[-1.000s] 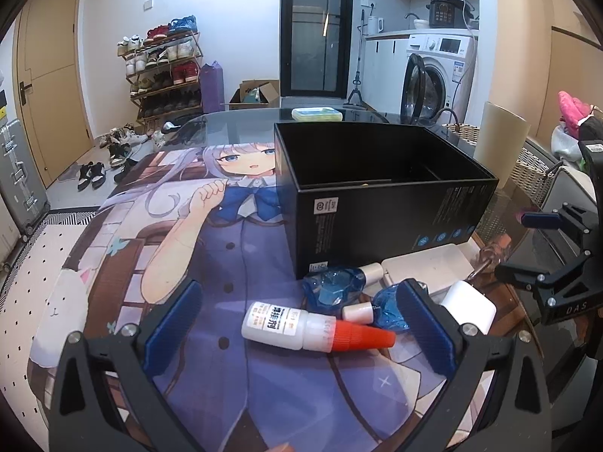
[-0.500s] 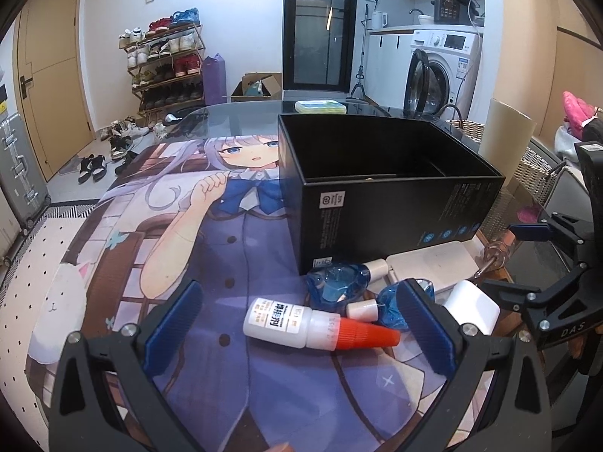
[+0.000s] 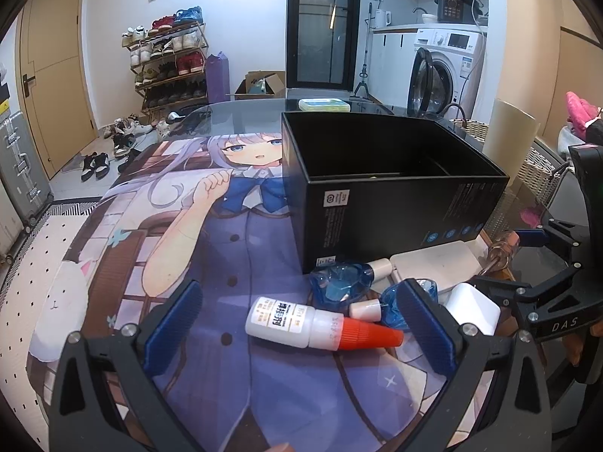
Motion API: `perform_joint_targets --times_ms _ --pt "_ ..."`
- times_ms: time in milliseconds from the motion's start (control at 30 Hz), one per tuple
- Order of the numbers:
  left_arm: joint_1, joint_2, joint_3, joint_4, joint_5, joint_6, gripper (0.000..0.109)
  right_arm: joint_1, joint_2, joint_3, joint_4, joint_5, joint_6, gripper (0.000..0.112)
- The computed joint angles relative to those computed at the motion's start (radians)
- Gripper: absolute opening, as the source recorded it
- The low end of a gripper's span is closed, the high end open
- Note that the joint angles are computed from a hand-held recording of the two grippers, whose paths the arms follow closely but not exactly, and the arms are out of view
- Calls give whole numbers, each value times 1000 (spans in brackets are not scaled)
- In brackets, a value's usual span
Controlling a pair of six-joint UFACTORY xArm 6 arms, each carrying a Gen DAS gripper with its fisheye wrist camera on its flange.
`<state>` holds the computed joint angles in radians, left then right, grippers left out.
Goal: Organize rigid objects
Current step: 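Grasp the red-handled screwdriver with the right tool while the left tool grasps the white glue bottle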
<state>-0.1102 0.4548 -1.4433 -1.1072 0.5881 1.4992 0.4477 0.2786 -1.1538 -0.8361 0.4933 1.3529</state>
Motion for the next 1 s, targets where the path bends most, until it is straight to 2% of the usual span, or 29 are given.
perform_joint_targets --times_ms 67,233,367,600,667,767,900,1000 --pt "0 0 -1 0 0 -3 103 5 -7 6 0 -12 -18 86" --pt "2 6 -7 4 1 -13 103 12 -19 20 -33 -6 -5 85" --pt "17 14 -21 106 36 -93 103 14 -52 57 -79 -22 37 85" --pt "32 18 -24 166 74 -94 103 13 -84 87 -140 -48 70 85" --pt "36 20 -28 174 92 -90 103 12 -88 91 -146 -57 77 85" --pt "54 28 -49 186 176 -88 103 15 -91 92 -154 -64 80 85" --pt "42 5 -21 200 163 -69 103 21 -86 85 -153 -66 72 85" --pt "27 13 -28 236 142 -114 103 25 -85 84 -155 -64 75 85"
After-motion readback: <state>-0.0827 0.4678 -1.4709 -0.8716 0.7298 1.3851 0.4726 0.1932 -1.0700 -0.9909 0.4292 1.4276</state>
